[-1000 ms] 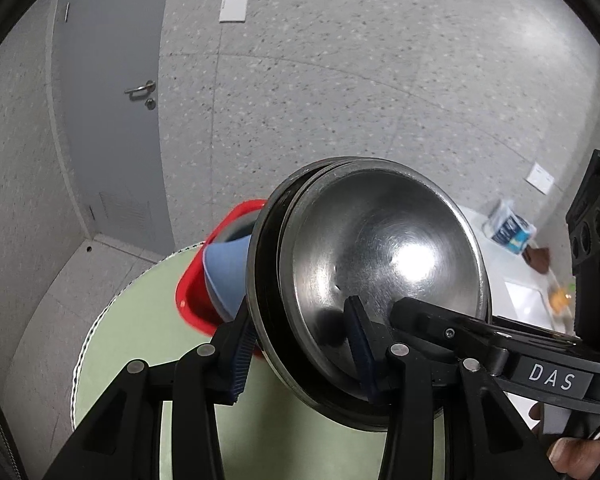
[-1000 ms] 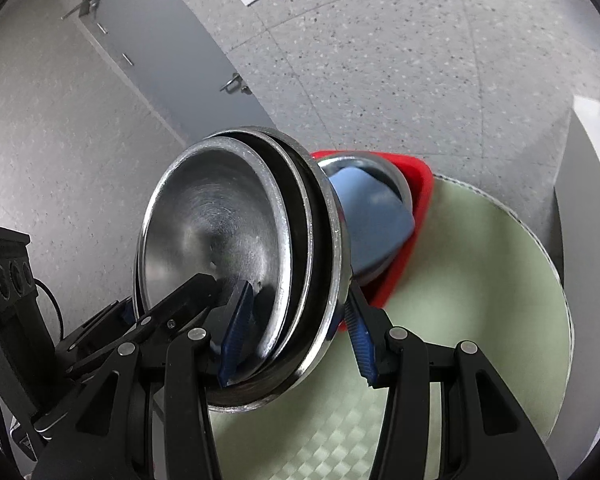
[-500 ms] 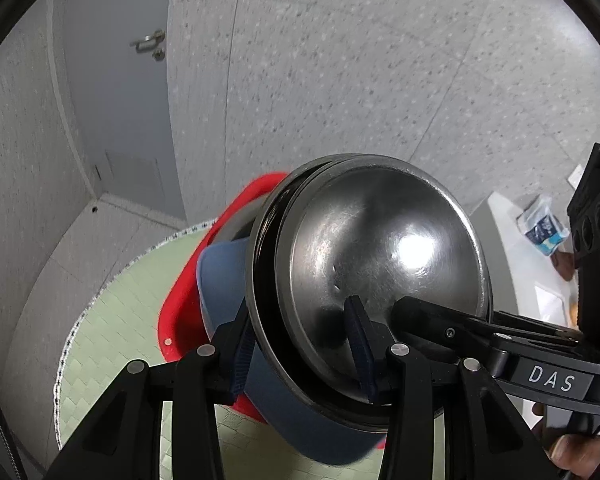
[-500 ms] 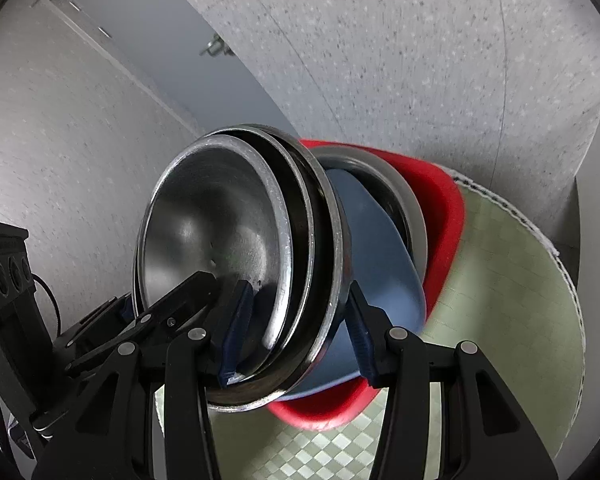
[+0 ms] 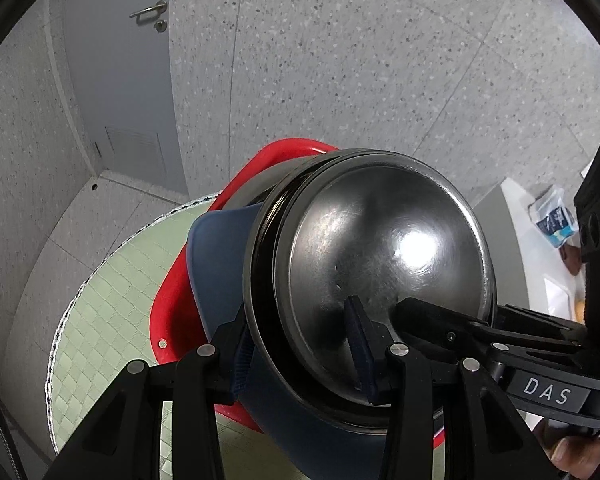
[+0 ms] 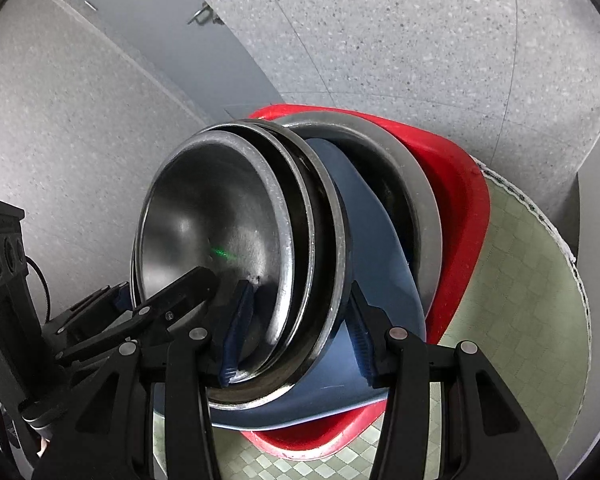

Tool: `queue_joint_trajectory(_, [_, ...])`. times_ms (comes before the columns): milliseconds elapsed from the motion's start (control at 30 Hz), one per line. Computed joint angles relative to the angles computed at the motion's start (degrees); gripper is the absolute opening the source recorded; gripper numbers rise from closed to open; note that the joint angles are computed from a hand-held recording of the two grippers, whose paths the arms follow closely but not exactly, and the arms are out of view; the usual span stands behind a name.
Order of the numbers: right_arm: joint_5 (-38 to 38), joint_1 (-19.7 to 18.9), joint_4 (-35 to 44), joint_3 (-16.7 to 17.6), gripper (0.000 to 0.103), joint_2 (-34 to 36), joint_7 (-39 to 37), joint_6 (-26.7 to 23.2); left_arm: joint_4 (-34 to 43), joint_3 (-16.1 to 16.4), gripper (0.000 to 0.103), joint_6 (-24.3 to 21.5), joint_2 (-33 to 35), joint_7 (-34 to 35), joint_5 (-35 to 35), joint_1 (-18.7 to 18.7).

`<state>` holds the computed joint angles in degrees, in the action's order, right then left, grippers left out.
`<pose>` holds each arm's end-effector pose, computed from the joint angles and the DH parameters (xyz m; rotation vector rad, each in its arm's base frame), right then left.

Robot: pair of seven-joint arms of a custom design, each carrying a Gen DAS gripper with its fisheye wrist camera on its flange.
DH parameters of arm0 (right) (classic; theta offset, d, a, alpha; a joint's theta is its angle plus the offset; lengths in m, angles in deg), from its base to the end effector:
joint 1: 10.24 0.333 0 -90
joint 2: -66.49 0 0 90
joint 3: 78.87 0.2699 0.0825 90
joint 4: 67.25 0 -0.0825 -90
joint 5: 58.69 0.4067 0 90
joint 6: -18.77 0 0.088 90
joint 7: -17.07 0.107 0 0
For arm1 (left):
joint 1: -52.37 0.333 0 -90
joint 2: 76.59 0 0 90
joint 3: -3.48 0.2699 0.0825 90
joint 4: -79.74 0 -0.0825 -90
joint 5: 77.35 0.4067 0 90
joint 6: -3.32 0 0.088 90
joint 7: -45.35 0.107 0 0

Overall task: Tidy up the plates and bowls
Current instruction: 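Lift the bowl stack and lower it into the red basin onto the blue plate, then open both grippers and withdraw from the red basin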

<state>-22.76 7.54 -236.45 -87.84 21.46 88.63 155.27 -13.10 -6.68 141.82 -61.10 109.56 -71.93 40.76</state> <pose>0.3519 0.0766 0.3362 -1.8924 1.7349 0.3331 0.6477 -0.2462 0.4758 -2.0386 1.9676 -0.6996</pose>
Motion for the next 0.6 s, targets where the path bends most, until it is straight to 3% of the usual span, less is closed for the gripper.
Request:
queue_joint_trajectory(367, [-2.4, -0.5, -0.5, 1.3, 0.047, -1.4, 2.9, -0.5, -1.7, -0.1, 0.04, -0.1, -1.1, 0.5, 0.1, 0.1])
queue_joint_trajectory(600, [-4.6, -1.2, -1.1, 1.4, 0.055, -3.1, 4.7, -0.6, -3.2, -0.2, 0.044, 0.0, -2.3, 0.4, 0.1, 0.1])
